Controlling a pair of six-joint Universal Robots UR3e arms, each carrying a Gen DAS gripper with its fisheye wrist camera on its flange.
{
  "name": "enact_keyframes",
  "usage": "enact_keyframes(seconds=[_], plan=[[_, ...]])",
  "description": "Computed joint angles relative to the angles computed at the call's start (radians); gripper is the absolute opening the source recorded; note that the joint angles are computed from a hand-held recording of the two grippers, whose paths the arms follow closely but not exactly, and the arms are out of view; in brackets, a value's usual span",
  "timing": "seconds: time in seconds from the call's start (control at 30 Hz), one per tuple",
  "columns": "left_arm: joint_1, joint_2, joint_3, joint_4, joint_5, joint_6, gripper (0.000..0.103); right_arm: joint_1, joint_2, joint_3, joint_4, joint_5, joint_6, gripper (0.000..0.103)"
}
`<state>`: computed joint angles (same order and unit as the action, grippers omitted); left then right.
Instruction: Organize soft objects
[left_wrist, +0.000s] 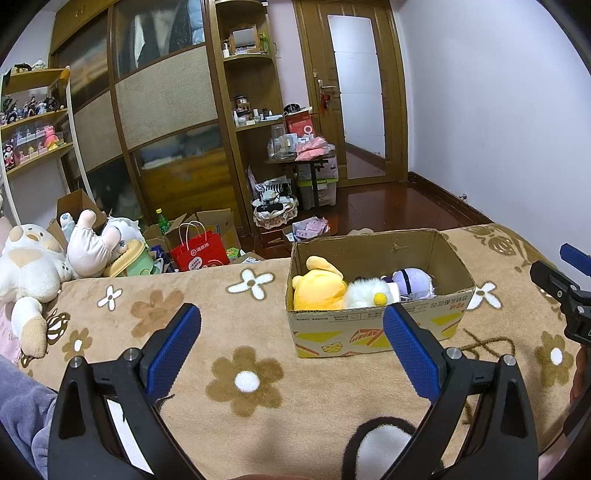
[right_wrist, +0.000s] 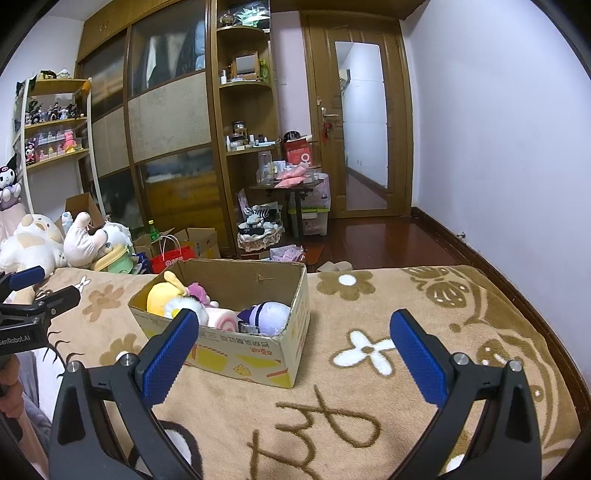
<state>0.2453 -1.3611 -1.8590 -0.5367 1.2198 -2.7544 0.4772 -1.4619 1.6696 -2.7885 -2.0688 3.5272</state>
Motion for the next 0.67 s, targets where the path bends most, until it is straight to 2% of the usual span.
enact_keyframes(seconds=[0.67], plan=[[0.006, 0.002, 0.002, -0.008, -0.009, 0.003, 0.098, -0.006, -0.008, 0.02, -0.009, -0.006, -0.011, 0.103]])
